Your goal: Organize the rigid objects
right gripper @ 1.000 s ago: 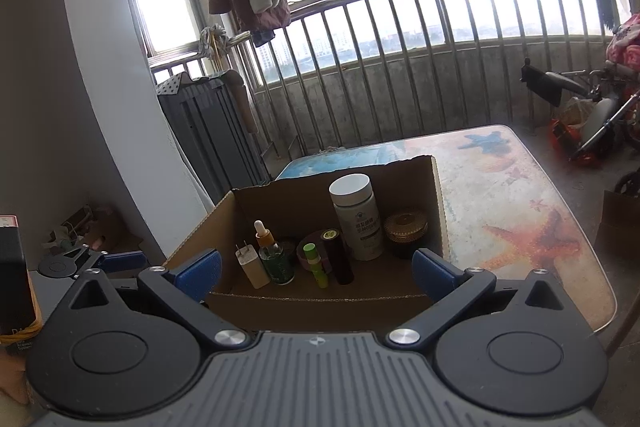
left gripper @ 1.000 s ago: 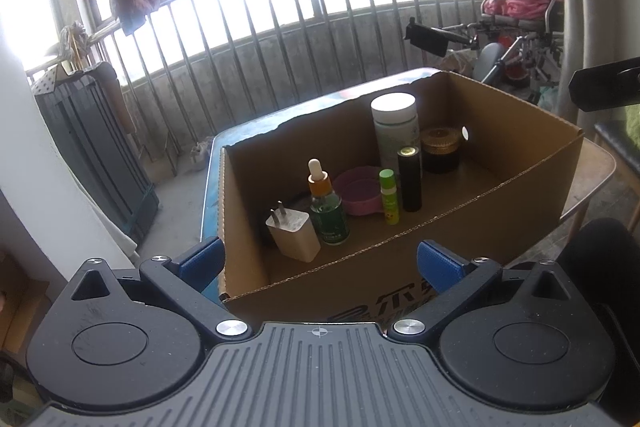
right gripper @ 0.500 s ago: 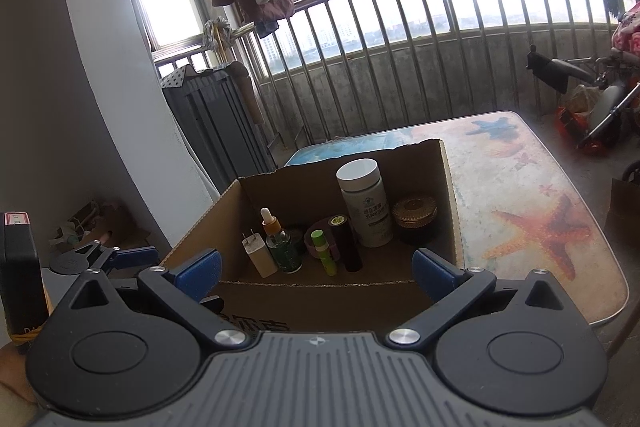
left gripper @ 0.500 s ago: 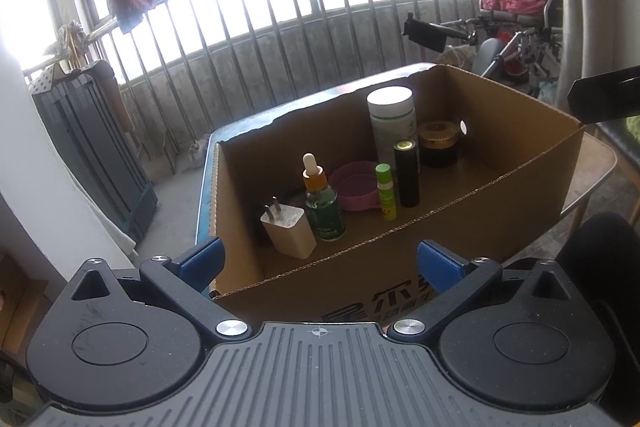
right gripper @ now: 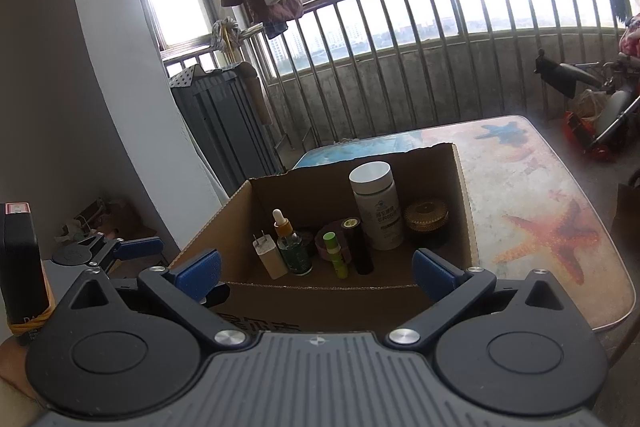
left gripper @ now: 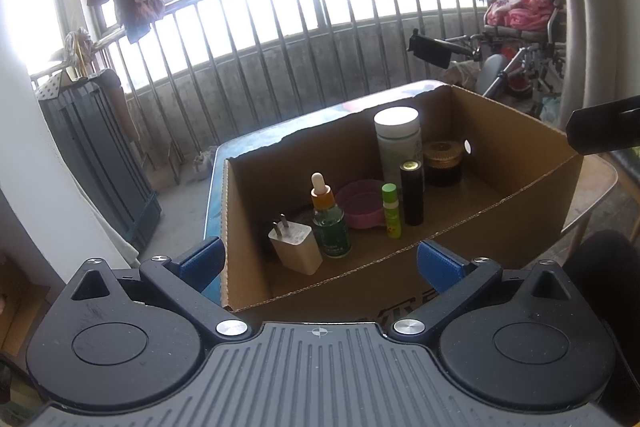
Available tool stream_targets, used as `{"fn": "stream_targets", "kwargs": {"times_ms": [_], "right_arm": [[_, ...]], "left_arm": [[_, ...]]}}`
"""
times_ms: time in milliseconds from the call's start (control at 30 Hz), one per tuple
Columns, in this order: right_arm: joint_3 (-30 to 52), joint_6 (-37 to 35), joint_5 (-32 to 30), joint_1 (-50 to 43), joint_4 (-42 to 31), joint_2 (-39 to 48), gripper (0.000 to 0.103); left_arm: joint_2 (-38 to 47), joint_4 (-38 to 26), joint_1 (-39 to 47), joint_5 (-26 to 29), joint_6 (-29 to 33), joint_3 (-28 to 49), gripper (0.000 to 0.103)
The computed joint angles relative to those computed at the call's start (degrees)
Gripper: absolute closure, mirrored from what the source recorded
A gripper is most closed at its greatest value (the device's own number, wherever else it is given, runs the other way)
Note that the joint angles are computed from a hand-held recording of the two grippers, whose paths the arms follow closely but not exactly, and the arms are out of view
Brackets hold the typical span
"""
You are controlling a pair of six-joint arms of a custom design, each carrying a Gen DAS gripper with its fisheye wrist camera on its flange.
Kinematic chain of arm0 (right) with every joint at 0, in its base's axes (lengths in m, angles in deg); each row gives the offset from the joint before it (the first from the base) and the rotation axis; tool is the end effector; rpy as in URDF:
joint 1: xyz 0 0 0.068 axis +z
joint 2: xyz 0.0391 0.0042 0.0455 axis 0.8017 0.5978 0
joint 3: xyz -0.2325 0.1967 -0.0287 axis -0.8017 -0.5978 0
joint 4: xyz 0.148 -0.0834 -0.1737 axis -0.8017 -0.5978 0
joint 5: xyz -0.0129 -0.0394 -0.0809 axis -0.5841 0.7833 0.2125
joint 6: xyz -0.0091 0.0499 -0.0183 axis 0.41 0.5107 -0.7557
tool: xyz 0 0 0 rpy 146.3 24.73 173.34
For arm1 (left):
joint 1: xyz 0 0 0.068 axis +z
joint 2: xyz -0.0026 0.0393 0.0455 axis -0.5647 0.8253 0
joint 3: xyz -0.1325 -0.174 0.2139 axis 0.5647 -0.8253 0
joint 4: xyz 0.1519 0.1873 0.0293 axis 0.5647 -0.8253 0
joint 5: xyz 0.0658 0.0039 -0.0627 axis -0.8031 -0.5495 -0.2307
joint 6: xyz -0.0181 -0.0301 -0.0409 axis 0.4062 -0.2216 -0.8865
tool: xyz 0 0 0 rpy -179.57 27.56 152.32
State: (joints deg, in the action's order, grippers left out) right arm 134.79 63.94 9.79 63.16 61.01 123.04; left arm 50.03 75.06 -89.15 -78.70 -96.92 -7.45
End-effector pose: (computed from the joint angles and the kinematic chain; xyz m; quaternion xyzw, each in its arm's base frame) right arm 0.4270 0.0920 0.1877 -0.1616 0.8295 0.2828 0.4537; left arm 0.1668 -0.1861 0.1496 0.0073 0.8660 0.1335 0.4818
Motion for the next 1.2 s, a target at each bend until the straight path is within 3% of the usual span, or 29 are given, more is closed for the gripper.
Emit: {"fn": "stream_targets", "kwargs": {"times_ms": [833,1200], "right_arm": [[1.51,-0.38,0.51,-0.29,-2.26,0.68,0.0],[2.02,-0.94,1.47,0.42,-3.14,0.67,0.0]], "left_arm": [[0.23,0.43,0.24,0.99,-1.71,-0.48,0.0],[-0.4,3.16,1.97,3.91,-0.93,-2.05,0.0]]}}
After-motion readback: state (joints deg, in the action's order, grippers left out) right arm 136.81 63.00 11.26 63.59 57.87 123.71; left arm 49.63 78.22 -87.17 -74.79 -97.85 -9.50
